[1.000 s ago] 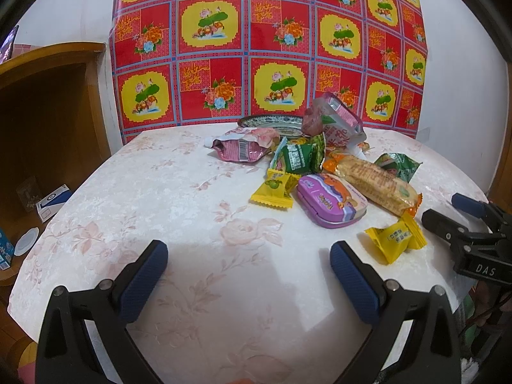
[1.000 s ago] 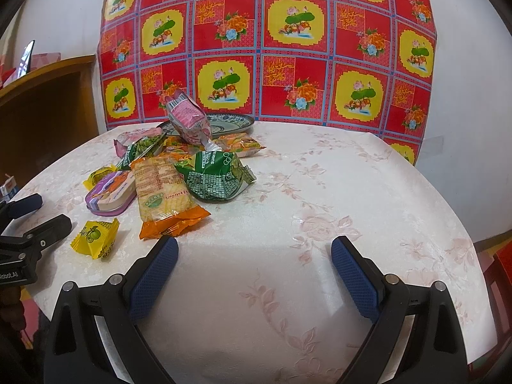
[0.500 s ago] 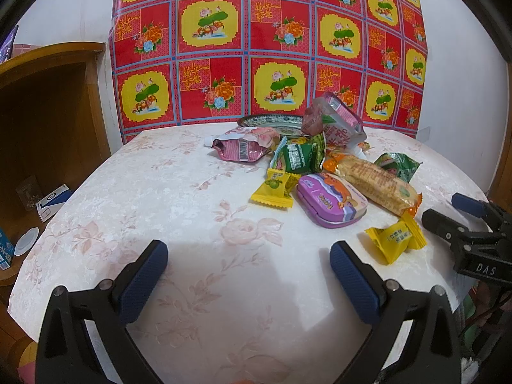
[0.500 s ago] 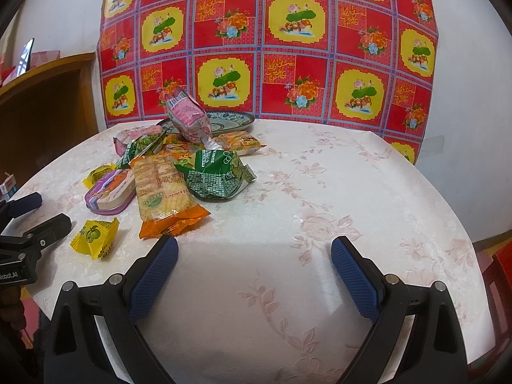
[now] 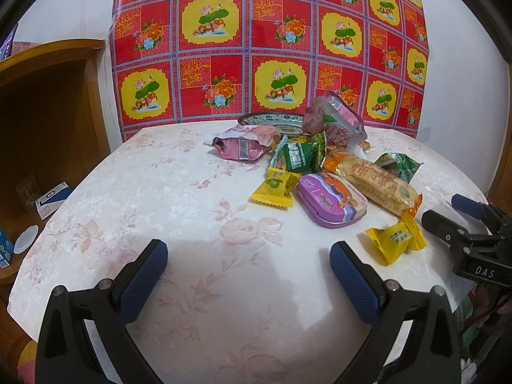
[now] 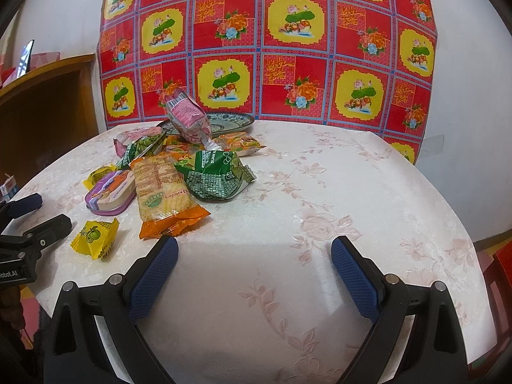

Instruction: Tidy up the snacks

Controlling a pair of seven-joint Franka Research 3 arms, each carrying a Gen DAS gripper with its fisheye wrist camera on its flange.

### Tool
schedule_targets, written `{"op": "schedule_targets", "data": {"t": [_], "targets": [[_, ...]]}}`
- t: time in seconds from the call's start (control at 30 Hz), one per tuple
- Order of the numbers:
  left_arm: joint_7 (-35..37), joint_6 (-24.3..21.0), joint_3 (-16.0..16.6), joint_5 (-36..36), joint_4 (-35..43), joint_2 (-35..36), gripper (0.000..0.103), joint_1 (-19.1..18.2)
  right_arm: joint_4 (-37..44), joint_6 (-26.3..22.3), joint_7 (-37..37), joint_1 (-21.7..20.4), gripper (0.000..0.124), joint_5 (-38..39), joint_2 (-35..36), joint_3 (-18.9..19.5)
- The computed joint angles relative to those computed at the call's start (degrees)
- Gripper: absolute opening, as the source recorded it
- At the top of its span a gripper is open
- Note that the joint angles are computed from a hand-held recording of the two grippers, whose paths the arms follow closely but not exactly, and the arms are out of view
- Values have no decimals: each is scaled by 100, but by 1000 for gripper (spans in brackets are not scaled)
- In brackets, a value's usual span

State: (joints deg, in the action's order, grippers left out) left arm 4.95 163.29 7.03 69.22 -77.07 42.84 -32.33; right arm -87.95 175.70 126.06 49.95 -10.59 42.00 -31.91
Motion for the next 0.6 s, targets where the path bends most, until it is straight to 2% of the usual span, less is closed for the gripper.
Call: {"op": "schedule_targets", "data": {"t": [0.27,0.5,0.6], "targets": [[-178,43,94,159,-4,3,103,-61,2,5,-21,-2,98,22,4,1],[-1251,0,338,1012,-12,7,103,-268,13,-33,-35,-36,98,48,-8,51],[-1395,-169,187,1184,24,12,103,-194,18,-84,-63,-89,98,24,-43,126]]}}
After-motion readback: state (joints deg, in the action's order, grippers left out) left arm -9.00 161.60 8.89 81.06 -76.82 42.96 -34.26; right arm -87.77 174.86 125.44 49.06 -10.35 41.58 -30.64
